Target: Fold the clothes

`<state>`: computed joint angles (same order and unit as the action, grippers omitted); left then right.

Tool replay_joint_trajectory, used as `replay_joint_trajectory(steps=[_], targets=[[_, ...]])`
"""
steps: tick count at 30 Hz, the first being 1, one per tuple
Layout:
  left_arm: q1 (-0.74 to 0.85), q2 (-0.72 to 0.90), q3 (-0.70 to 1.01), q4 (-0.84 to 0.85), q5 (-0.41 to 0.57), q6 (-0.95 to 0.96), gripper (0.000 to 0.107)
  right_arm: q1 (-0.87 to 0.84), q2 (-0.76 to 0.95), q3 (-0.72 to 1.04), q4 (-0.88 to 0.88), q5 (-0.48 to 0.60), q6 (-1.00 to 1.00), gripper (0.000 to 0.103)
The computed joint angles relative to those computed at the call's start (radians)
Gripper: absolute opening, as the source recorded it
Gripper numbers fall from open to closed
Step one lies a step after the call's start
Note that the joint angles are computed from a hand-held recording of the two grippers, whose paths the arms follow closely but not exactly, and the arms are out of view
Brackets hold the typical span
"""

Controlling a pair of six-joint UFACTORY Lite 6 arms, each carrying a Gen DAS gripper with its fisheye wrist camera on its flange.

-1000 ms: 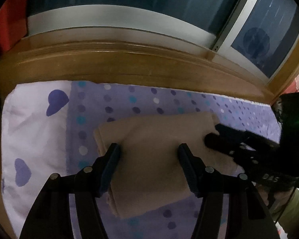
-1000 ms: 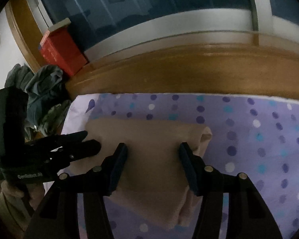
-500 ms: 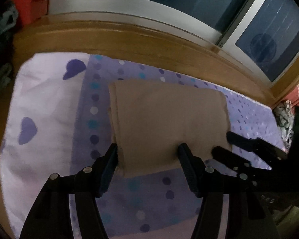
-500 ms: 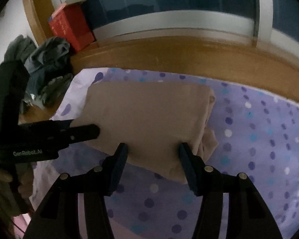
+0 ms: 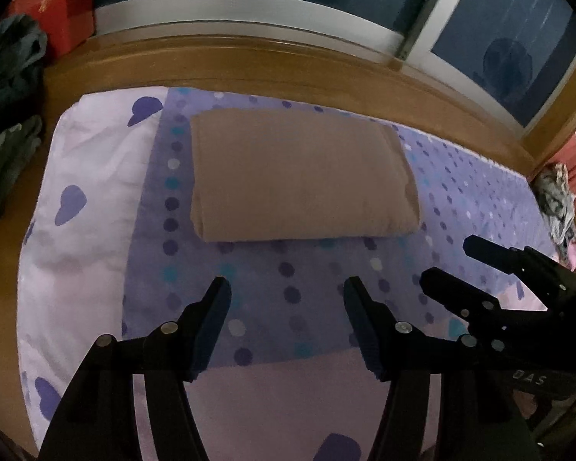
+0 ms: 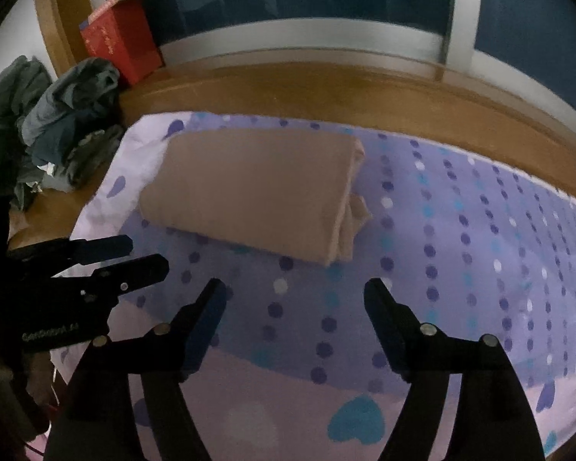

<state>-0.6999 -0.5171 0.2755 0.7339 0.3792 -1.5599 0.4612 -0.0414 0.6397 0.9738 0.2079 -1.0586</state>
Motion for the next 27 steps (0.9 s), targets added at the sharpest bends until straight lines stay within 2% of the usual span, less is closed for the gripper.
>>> replay_joint_trajectory(steps=[9,14,18,27], targets=[[-0.038,0.117,0.083,0.021,0.059,-0.084,0.063,-0.006,-0.002,-0.001,-0.051,-0.002,0.051,0.075],[-0.061,0.179,0.134,0.065,0.1,-0.145,0.064,-0.025,0.004,0.003,-0.039,0.009,0.027,0.075],[-0.06,0.208,0.149,0.075,0.084,-0.177,0.064,-0.043,0.005,0.004,-0.016,0.013,-0.01,0.075],[-0.102,0.243,0.179,0.089,0.131,-0.249,0.064,-0.082,0.025,0.011,0.042,0.029,-0.08,0.075]])
